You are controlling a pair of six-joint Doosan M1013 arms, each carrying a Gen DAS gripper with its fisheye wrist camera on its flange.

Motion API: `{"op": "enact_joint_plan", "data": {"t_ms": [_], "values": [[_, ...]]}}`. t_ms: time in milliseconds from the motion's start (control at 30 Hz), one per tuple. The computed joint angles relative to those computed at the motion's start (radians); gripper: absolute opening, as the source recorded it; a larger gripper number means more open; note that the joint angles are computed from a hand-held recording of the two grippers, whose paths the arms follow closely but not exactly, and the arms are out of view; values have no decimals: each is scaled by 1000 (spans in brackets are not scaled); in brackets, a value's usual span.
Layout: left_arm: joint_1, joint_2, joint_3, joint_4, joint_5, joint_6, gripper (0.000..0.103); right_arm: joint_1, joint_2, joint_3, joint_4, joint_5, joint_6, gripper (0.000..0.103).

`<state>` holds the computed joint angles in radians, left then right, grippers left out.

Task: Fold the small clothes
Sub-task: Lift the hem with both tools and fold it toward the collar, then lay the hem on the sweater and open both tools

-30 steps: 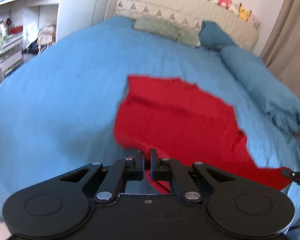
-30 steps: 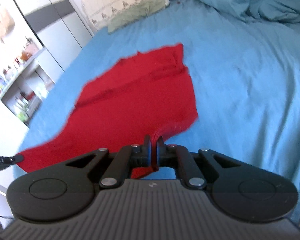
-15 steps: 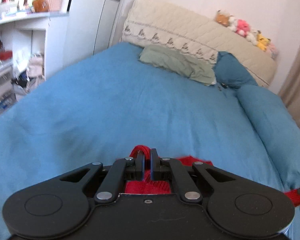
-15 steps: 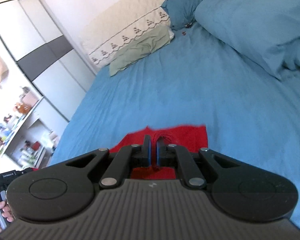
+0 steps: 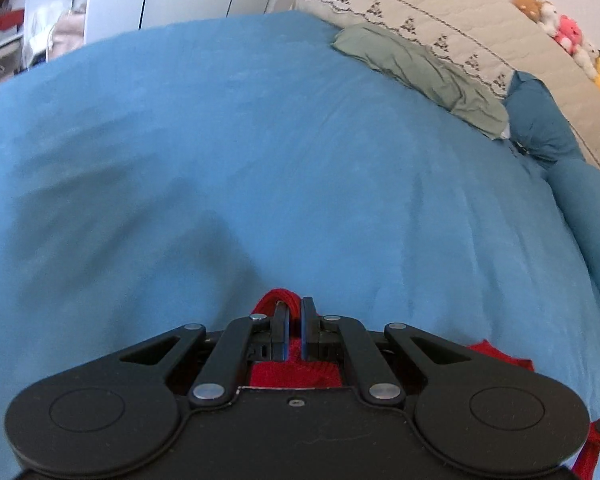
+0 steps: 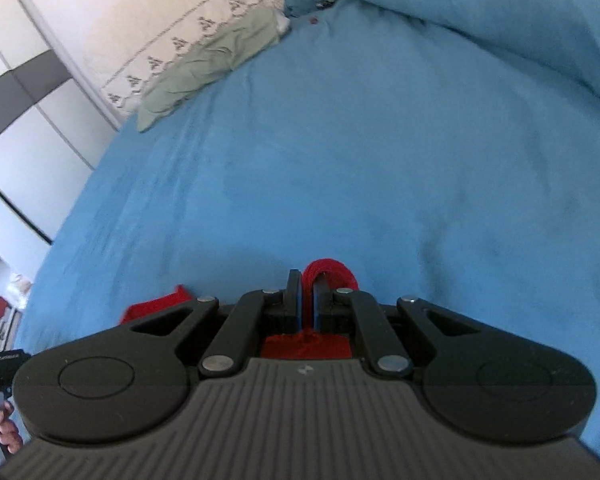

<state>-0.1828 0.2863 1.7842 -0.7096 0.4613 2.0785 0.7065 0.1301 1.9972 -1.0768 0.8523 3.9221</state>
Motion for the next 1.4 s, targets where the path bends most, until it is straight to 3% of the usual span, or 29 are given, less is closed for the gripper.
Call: {"op": "enact_joint_plan", "data": {"t_ms": [100,133,167,200,233,267,333,400,433,500,533,633,900,1000,1200,1400], "values": [[-9,-3,17,0,-42,18,11,-18,18,4,7,-20,-7,21],[-17,-16,29,18,-65,12,27,-19,22,3,9,-21,-18,22],[-26,-26,38,45,-99,-1,53,-22,26,2,9,-22,-28,25],[-32,-41,52,39,-135,25,64,-19,29,0,0,-14,-25,27],[-35,-56,67,6,-167,80,74,-6,21,5,-5,-6,-22,38],[-35,-74,85,-71,-198,188,74,-1,20,3,-10,3,-36,63],[-32,-102,101,-135,-206,314,74,30,29,-25,-3,112,-87,96],[-27,-139,114,-109,-185,326,74,73,29,-37,-44,207,-119,99],[-20,-162,127,-152,-176,386,76,87,21,-41,-48,221,-143,99],[-4,-213,160,-240,-154,516,99,119,4,-51,-46,254,-183,99],[1,-235,176,-274,-150,561,103,140,-3,-54,-52,270,-199,99],[26,-294,225,-376,-59,725,103,211,-24,-57,-76,299,-231,103],[-17,-407,360,-209,40,724,103,371,29,-119,48,430,-327,103],[-34,-428,402,-190,72,709,103,406,51,-132,109,450,-282,103],[-86,-438,447,-146,64,645,103,456,116,-160,183,465,-196,103],[-103,-409,442,-182,42,673,103,464,150,-122,113,398,25,103]]}}
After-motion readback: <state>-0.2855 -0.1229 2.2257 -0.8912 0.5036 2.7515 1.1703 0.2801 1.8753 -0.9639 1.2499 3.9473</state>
